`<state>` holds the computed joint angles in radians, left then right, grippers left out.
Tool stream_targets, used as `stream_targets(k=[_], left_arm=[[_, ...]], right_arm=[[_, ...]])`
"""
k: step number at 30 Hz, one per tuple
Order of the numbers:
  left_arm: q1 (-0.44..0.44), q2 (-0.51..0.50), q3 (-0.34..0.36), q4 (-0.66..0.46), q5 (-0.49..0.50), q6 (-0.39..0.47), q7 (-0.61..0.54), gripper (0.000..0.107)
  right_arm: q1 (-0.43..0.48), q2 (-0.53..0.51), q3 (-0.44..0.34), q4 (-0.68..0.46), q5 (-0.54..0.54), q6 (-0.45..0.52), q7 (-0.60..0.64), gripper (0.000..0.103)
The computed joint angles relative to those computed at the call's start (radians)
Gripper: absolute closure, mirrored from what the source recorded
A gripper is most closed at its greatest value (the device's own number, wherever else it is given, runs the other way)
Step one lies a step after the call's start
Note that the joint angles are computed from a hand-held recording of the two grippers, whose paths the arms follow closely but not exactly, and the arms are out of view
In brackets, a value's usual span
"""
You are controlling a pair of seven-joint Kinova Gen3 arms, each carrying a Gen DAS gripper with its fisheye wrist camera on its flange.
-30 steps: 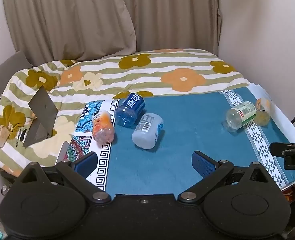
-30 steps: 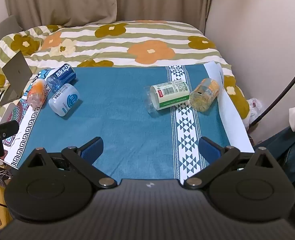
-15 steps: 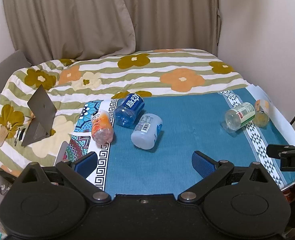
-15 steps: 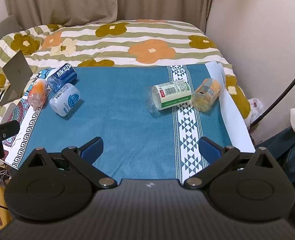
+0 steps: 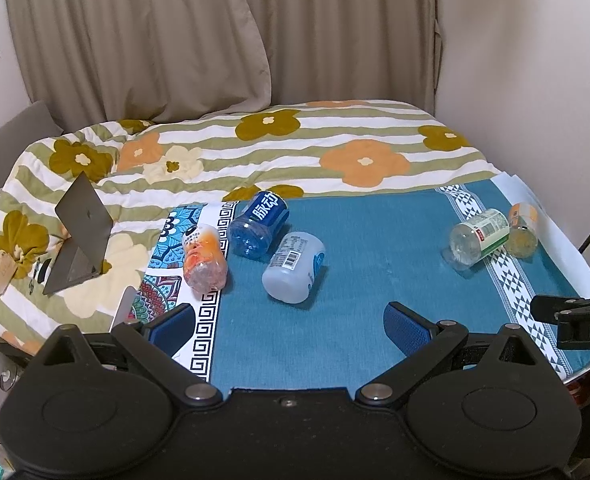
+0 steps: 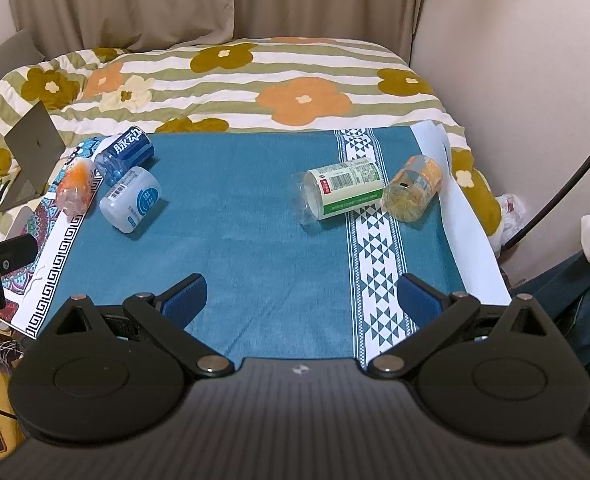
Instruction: Flip cup upright
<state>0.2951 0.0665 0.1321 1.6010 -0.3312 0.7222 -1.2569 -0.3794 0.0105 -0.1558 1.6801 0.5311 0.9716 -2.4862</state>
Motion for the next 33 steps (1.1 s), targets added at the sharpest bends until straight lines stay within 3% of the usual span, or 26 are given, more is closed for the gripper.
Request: stream_targets(k=[33], left_arm=[[0.002,0.002,-0.001,-0.011,0.001,0.006,0.002,0.005]], right_arm=[[0.001,0.0,0.001,-0.007,-0.002,0.004,0.001,0.0]])
